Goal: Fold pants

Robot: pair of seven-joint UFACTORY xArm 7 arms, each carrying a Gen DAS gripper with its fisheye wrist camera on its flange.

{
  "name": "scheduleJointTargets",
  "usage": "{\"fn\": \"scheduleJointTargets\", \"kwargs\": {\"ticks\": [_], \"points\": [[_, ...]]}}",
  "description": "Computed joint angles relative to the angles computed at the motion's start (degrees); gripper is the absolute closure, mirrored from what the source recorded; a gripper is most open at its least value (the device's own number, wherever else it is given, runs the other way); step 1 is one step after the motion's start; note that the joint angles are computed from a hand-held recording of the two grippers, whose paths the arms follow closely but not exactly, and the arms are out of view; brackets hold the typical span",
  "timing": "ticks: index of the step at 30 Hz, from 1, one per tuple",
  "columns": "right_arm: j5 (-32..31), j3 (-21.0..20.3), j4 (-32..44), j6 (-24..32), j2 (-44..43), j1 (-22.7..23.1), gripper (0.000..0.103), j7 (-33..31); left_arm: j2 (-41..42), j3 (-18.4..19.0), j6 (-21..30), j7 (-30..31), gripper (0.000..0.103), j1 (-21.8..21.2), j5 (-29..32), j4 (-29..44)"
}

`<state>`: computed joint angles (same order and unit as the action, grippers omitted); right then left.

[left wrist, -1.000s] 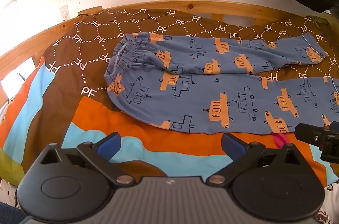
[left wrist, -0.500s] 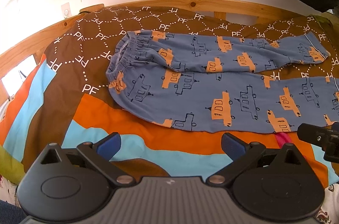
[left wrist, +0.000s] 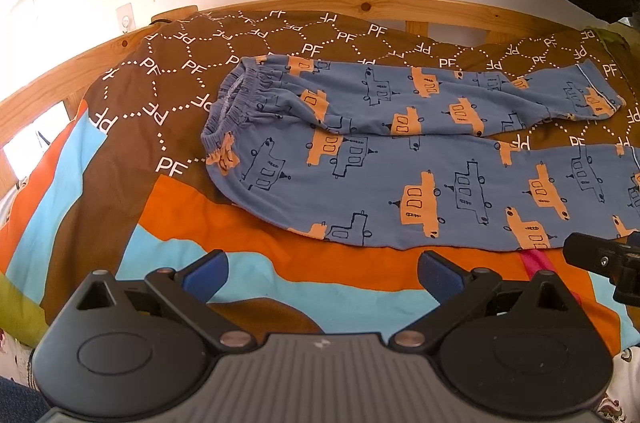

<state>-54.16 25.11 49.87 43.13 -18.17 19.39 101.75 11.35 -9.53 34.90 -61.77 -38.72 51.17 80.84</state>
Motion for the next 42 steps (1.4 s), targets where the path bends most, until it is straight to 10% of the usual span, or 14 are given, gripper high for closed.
{"fn": "scheduleJointTargets", "kwargs": {"ticks": [42], "points": [[-1.2, 1.6, 2.9, 3.7, -0.4, 0.2, 0.001, 2.3, -1.5, -0.3, 0.3, -1.1, 0.000, 0.4, -1.3, -0.1]]}}
